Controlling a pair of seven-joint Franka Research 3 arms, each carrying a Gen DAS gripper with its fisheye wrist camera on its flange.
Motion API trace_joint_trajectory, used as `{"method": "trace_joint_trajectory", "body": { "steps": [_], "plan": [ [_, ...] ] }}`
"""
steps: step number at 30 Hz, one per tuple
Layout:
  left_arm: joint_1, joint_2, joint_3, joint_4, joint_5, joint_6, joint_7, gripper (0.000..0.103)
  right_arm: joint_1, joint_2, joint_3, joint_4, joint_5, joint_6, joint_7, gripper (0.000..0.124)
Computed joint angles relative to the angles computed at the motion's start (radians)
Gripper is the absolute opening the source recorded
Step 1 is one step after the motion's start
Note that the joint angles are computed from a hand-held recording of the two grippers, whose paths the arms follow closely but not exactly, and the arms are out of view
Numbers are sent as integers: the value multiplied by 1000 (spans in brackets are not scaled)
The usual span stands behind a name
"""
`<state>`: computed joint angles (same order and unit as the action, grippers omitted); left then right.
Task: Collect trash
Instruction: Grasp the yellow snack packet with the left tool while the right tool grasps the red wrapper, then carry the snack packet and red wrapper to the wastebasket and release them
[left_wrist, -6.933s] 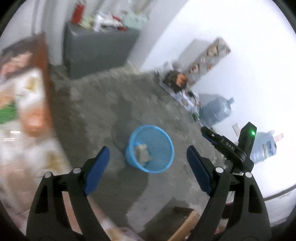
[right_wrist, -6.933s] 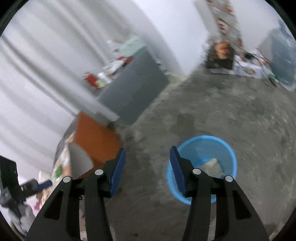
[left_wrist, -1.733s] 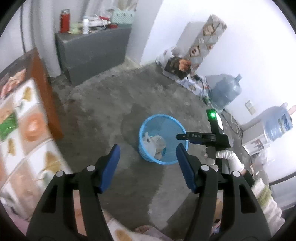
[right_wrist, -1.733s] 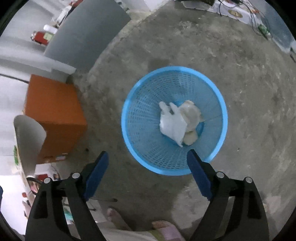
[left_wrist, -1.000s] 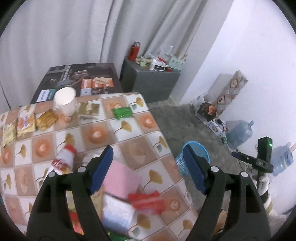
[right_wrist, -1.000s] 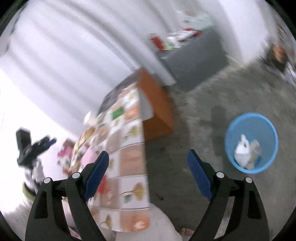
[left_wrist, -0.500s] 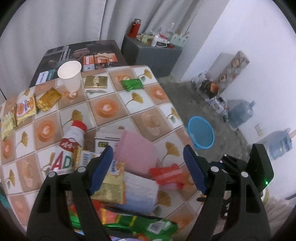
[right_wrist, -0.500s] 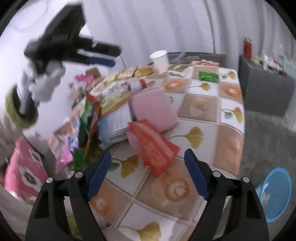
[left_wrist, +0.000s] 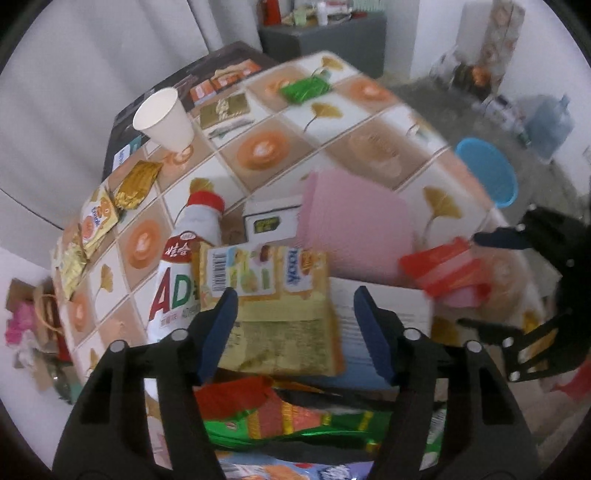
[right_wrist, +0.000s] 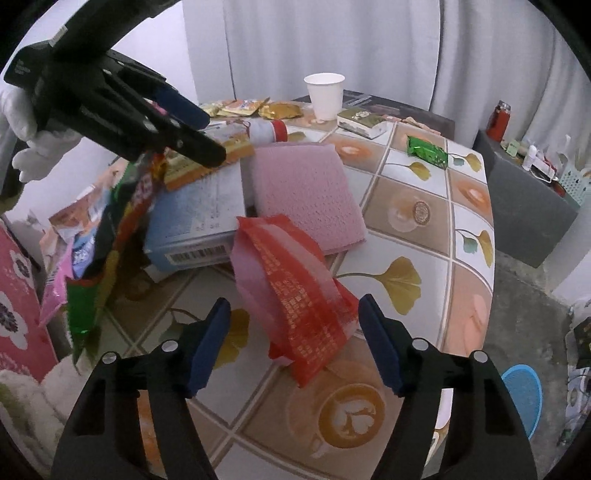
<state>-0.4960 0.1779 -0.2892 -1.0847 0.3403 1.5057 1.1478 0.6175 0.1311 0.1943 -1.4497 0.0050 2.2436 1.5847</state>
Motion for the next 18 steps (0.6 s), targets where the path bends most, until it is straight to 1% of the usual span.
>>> {"method": "trace_joint_trajectory", "body": {
  "steps": [1,2,3,5,7,8,10,13,18],
  "plan": [
    [1,8,2,7,-1,-14,-2,54,2,4,-1,2,-10,2,9,64],
    [4,9,4,6,-8,-17,-5,54,4,5,-2,1,-15,4,12,64],
    [10,1,6,-7,-17,0,-10,54,5,7,-2,0,-18,7,14,62],
    [8,9,5,8,-12,-10,-11,48,9,9,-2,-1,-32,11,17,60],
    [3,18,4,23,-6,-19,-7,40,13,11,-2,-4,-46,15,17,56],
    [1,21,3,28,-4,-22,-2,38,15,10,-3,-5,-53,16,18,55],
    [-5,28,3,38,1,-27,7,31,15,10,-2,-7,-55,22,16,49],
    [-11,32,4,44,6,-28,14,22,15,10,-3,-11,-53,26,22,43],
    [-10,20,9,25,12,0,5,12,12,8,-3,-14,-41,34,26,37]
  ]
}}
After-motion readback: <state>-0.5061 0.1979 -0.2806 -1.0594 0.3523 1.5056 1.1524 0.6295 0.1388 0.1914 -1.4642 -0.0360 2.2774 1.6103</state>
